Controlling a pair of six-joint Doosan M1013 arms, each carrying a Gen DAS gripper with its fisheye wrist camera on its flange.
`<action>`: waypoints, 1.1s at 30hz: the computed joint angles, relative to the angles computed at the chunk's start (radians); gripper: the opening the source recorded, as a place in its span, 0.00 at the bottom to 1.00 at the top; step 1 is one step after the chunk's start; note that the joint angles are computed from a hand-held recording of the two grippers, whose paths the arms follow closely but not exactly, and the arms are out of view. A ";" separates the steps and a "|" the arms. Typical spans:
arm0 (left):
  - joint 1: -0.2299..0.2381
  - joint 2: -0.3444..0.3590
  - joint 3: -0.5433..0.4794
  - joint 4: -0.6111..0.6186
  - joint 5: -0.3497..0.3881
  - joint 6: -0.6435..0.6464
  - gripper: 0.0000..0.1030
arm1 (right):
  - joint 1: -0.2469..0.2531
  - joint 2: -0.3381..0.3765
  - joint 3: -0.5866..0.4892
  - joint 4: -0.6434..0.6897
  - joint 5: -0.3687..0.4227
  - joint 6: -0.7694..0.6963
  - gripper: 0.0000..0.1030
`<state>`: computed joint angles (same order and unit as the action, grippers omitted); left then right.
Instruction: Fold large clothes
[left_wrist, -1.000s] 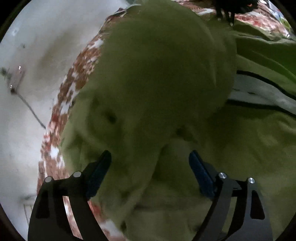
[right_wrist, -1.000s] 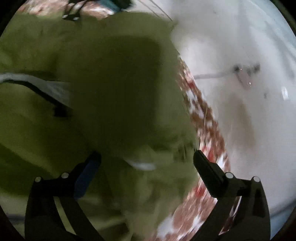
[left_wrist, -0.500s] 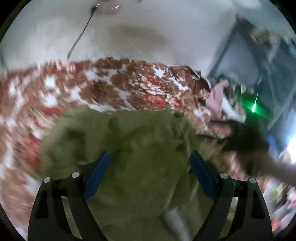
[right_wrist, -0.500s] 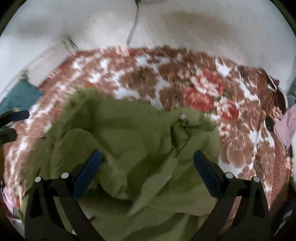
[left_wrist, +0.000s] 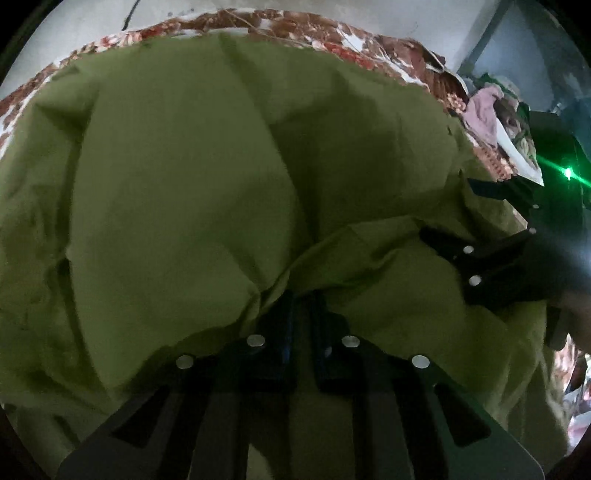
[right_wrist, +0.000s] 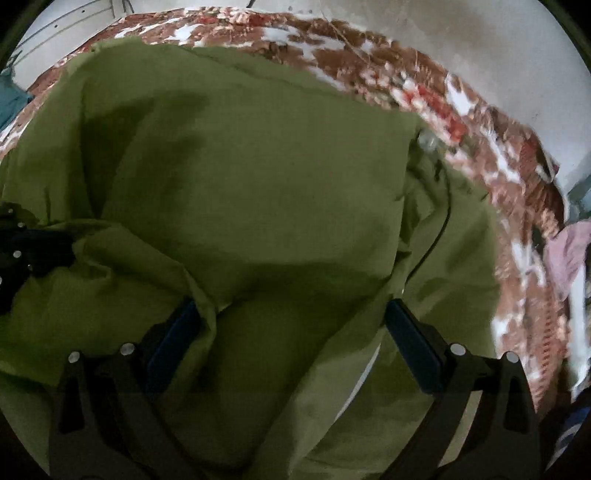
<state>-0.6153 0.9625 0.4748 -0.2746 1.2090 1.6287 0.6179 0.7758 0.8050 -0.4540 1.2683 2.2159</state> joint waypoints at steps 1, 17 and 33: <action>0.001 0.002 0.002 -0.003 -0.005 0.001 0.09 | -0.007 -0.007 0.020 0.021 -0.020 0.016 0.96; -0.073 -0.172 0.101 0.276 -0.054 -0.110 0.95 | 0.044 -0.077 -0.066 0.026 0.041 0.153 0.96; -0.053 -0.042 0.054 0.291 0.089 -0.137 0.96 | 0.036 -0.002 0.002 0.055 0.087 0.140 0.96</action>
<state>-0.6685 0.9209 0.5289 0.0168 1.2983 1.4920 0.6542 0.7736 0.8068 -0.3987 1.3552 2.3558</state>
